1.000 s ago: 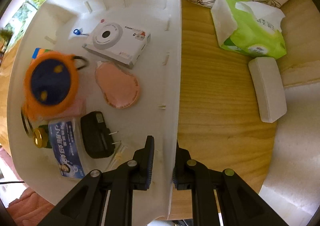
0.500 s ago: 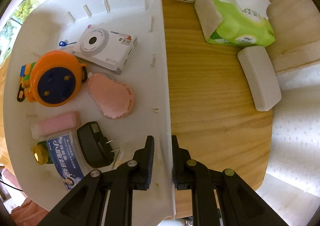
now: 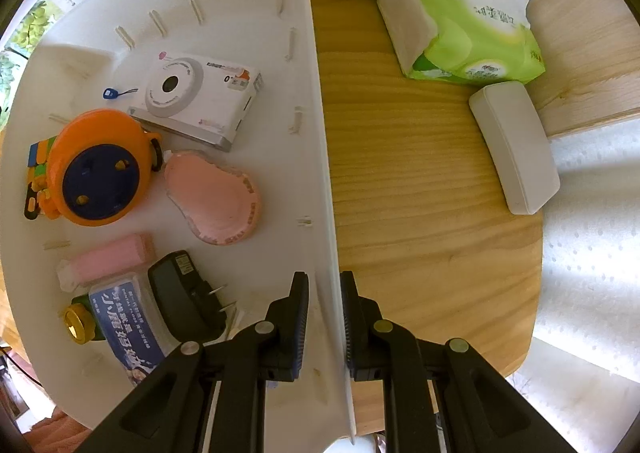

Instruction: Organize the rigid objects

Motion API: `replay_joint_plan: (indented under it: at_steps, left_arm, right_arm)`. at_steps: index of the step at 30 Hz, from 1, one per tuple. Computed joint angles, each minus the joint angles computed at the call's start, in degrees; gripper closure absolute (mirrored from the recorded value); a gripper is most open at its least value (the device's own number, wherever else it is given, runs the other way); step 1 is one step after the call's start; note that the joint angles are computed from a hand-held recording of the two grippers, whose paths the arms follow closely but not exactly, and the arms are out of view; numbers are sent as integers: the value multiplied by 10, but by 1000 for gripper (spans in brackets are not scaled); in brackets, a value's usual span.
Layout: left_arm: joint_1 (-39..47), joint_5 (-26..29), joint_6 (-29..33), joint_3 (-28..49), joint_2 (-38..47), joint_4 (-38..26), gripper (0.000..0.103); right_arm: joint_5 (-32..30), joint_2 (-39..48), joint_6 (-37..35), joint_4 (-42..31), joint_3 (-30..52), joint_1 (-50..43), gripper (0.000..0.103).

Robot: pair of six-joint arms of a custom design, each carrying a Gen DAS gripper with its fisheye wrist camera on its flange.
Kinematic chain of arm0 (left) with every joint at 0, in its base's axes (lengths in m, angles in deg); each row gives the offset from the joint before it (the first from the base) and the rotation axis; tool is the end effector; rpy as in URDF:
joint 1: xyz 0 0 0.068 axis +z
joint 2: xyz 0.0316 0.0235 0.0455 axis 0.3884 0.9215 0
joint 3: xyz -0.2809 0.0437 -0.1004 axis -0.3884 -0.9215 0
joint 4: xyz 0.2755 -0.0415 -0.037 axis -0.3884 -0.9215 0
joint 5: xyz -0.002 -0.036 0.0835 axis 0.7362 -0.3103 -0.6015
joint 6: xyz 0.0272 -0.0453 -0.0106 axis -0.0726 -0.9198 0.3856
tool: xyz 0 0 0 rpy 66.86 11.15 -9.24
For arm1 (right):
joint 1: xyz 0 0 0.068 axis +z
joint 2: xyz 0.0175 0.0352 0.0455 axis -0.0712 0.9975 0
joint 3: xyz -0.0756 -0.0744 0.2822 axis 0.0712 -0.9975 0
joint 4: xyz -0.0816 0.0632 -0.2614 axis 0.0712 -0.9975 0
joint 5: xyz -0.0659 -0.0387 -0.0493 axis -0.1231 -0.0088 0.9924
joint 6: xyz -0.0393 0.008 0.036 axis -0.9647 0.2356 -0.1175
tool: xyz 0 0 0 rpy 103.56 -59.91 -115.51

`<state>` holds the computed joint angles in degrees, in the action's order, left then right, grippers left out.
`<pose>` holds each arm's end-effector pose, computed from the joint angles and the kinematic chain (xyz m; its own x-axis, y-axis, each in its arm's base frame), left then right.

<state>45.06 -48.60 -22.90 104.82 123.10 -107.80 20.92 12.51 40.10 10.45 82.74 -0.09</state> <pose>0.3391 0.1300 0.1755 -0.9120 -0.2678 -0.3106 -0.2210 0.9589 -0.1778 0.2176 0.0131 0.1362 -0.9877 0.1540 0.0254 0.1521 0.9863 -0.0638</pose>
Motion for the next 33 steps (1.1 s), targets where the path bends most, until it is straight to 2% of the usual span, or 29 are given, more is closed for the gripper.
replay_joint_plan:
  at_steps: [12,22,25,31,33]
  left_arm:
    - [-21,-57,-29,9,63,53,14]
    - [-20,-64,-52,5,77,91,16]
    - [-22,-68,-52,-1,74,104,22]
    - [-14,-59,-48,13,78,110,50]
    - [-9,-53,-41,26,83,99,51]
  right_arm:
    - [2,6,8,-5,5,3,87]
    - [1,5,8,-6,4,0,87]
    - [0,5,6,-5,4,0,87]
    - [0,5,7,-6,7,0,85]
    - [-1,5,7,-6,7,0,85]
